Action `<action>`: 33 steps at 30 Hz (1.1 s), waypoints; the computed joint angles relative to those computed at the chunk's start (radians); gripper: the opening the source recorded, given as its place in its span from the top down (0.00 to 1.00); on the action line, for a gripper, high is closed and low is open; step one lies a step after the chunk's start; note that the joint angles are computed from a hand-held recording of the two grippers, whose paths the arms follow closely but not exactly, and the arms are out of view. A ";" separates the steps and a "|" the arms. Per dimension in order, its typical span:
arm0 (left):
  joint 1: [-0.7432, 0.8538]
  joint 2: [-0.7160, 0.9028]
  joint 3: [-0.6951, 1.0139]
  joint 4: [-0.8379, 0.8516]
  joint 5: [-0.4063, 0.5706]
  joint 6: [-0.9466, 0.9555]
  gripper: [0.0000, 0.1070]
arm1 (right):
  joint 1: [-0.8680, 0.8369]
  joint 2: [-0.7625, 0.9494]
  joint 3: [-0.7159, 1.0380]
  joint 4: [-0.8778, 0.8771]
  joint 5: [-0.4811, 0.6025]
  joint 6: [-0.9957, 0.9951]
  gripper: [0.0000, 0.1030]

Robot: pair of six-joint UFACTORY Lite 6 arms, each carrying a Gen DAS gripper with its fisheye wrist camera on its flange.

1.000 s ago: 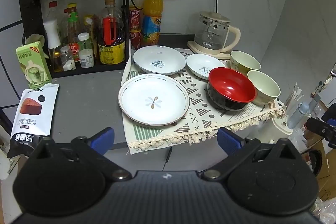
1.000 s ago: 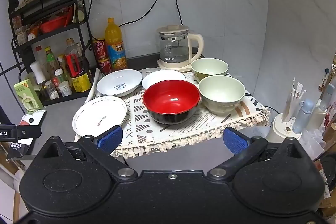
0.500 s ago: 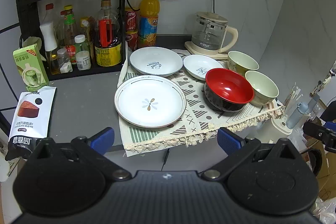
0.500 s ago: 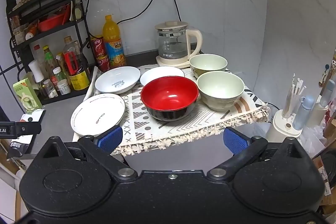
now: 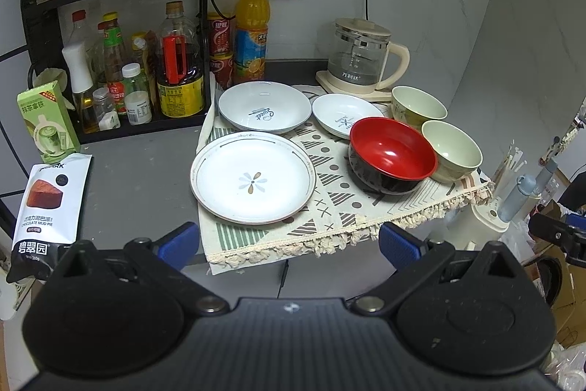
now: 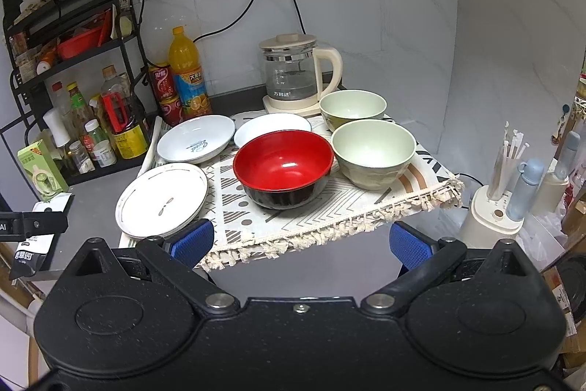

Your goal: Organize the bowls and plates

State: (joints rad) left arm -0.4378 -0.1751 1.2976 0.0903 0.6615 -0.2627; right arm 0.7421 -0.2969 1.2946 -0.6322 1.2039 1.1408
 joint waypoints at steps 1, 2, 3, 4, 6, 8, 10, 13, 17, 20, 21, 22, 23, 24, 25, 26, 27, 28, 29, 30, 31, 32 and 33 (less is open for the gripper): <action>-0.018 0.002 0.003 0.024 0.003 -0.033 0.04 | -0.003 -0.005 -0.005 0.002 -0.002 -0.001 0.00; -0.022 0.002 0.003 0.029 0.003 -0.040 0.04 | -0.005 -0.010 -0.008 0.003 -0.003 -0.004 0.00; -0.027 -0.001 0.001 0.036 0.003 -0.050 0.04 | -0.008 -0.014 -0.012 0.004 -0.006 -0.008 0.00; -0.028 0.001 0.003 0.040 0.006 -0.053 0.04 | -0.011 -0.013 -0.011 0.005 -0.007 -0.012 0.00; -0.023 -0.002 0.001 0.031 0.003 -0.043 0.04 | -0.012 -0.011 -0.007 0.009 -0.002 -0.015 0.00; -0.029 -0.005 0.000 0.044 0.001 -0.060 0.04 | -0.015 -0.014 -0.001 0.012 0.001 -0.029 0.00; -0.043 -0.017 -0.011 0.062 -0.002 -0.088 0.04 | -0.013 -0.025 -0.002 0.009 0.005 -0.039 0.00; -0.058 -0.028 -0.024 0.078 0.005 -0.114 0.04 | -0.019 -0.035 -0.007 0.013 0.004 -0.052 0.00; -0.069 -0.038 -0.033 0.095 0.015 -0.140 0.04 | -0.019 -0.039 -0.006 0.019 0.006 -0.062 0.00; -0.074 -0.039 -0.031 0.102 0.021 -0.155 0.04 | -0.023 -0.048 -0.013 0.023 0.007 -0.068 0.00; -0.073 -0.040 -0.034 0.103 0.018 -0.150 0.04 | -0.025 -0.051 -0.016 0.024 0.006 -0.067 0.00; -0.074 -0.040 -0.035 0.108 0.019 -0.152 0.04 | -0.027 -0.056 -0.021 0.024 0.005 -0.067 0.00; -0.077 -0.041 -0.035 0.112 0.021 -0.158 0.04 | -0.028 -0.059 -0.022 0.025 0.005 -0.068 0.00; -0.081 -0.042 -0.036 0.116 0.021 -0.165 0.04 | -0.027 -0.063 -0.027 0.024 0.004 -0.068 0.00; -0.082 -0.043 -0.037 0.117 0.020 -0.167 0.04 | -0.028 -0.063 -0.027 0.025 0.004 -0.070 0.00; -0.084 -0.043 -0.037 0.122 0.020 -0.170 0.04 | -0.030 -0.063 -0.026 0.026 0.004 -0.070 0.00; -0.091 -0.042 -0.036 0.133 0.023 -0.184 0.04 | -0.025 -0.063 -0.029 0.023 0.004 -0.063 0.00; -0.086 -0.042 -0.035 0.123 0.022 -0.172 0.04 | -0.027 -0.068 -0.034 0.023 0.003 -0.062 0.00; -0.081 -0.040 -0.031 0.114 0.024 -0.163 0.04 | -0.029 -0.074 -0.041 0.024 0.001 -0.062 0.00; -0.085 -0.041 -0.031 0.118 0.026 -0.168 0.04 | -0.029 -0.086 -0.053 0.025 -0.001 -0.061 0.00; -0.089 -0.040 -0.029 0.123 0.031 -0.175 0.04 | -0.030 -0.089 -0.055 0.026 -0.001 -0.061 0.00; -0.096 -0.038 -0.024 0.128 0.038 -0.185 0.04 | -0.031 -0.090 -0.056 0.026 -0.002 -0.061 0.00; -0.101 -0.037 -0.022 0.130 0.042 -0.193 0.04 | -0.031 -0.088 -0.055 0.026 -0.002 -0.061 0.00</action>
